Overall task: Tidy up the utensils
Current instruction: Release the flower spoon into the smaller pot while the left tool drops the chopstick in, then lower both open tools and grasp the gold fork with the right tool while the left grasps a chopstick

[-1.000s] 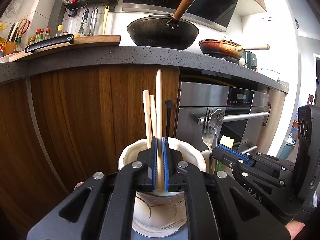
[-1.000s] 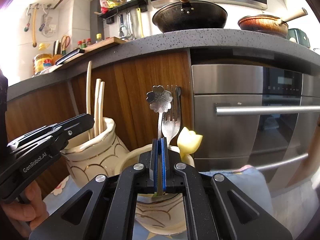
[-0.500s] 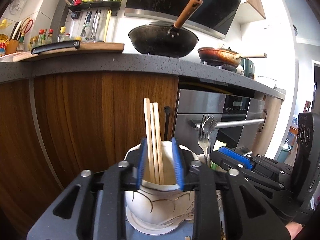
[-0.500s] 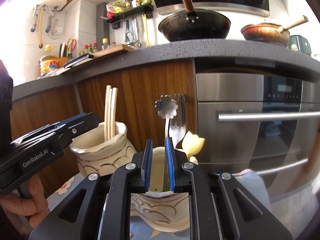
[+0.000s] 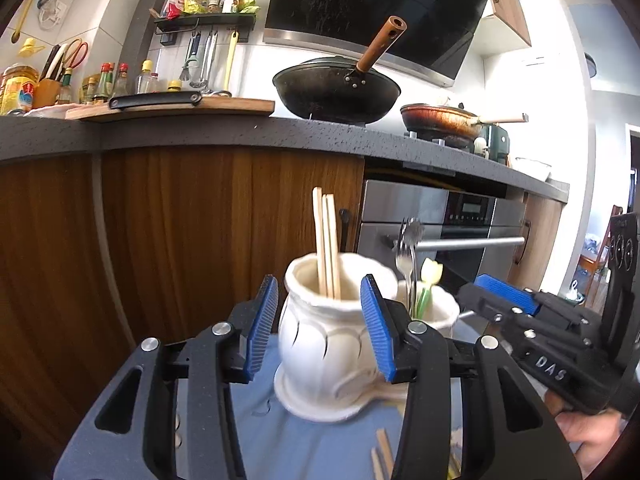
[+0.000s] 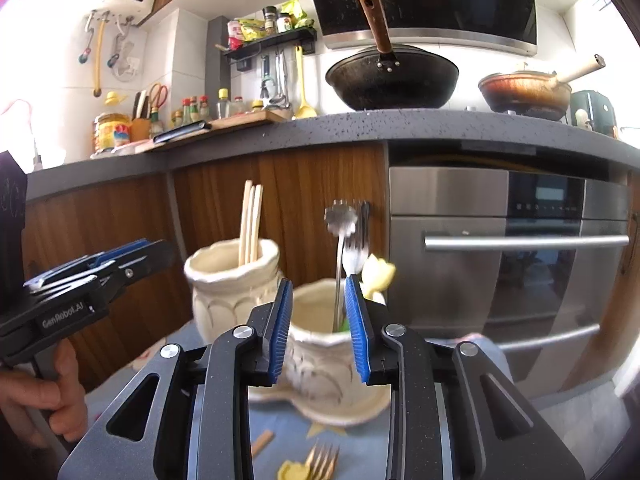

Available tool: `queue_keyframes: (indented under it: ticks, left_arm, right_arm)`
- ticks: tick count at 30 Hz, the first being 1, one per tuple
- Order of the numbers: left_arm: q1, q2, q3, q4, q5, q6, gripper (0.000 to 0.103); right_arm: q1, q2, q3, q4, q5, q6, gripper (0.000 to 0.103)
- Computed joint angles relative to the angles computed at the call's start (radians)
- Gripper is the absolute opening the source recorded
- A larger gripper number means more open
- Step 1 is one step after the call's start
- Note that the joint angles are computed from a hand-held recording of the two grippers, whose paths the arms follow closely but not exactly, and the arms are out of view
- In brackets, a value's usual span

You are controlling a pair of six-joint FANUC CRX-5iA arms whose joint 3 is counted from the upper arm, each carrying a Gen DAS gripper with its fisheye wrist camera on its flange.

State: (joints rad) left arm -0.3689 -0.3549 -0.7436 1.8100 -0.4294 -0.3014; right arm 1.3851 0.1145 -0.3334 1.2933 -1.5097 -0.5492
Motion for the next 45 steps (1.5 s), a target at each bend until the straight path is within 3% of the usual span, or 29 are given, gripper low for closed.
queue_keyframes:
  ticks: [4, 8, 12, 17, 28, 41, 45]
  left_arm:
    - [0.069, -0.007, -0.017, -0.118, -0.048, 0.091, 0.043]
    - [0.179, 0.01, 0.001, -0.363, -0.16, 0.277, 0.043]
    - [0.25, 0.016, 0.018, -0.6, -0.251, 0.392, 0.043]
    - [0.308, 0.004, 0.014, -0.742, -0.334, 0.466, 0.043]
    - [0.379, -0.025, -0.027, -0.862, -0.45, 0.452, 0.043]
    - [0.367, -0.021, -0.016, -0.954, -0.465, 0.447, 0.043]
    - [0.361, -0.029, -0.02, -0.965, -0.448, 0.45, 0.037]
  right_arm:
    - [0.047, -0.008, -0.01, -0.045, -0.024, -0.042, 0.029]
    - [0.084, -0.049, -0.05, -0.11, 0.011, -0.141, 0.029]
    - [0.109, -0.087, -0.082, -0.175, 0.086, -0.194, 0.029]
    - [0.138, -0.09, -0.079, -0.256, 0.13, -0.209, 0.029]
    - [0.159, -0.058, -0.036, -0.377, 0.221, -0.156, 0.029]
    - [0.147, -0.045, -0.014, -0.428, 0.266, -0.101, 0.02]
    - [0.148, -0.057, -0.03, -0.415, 0.283, -0.122, 0.018]
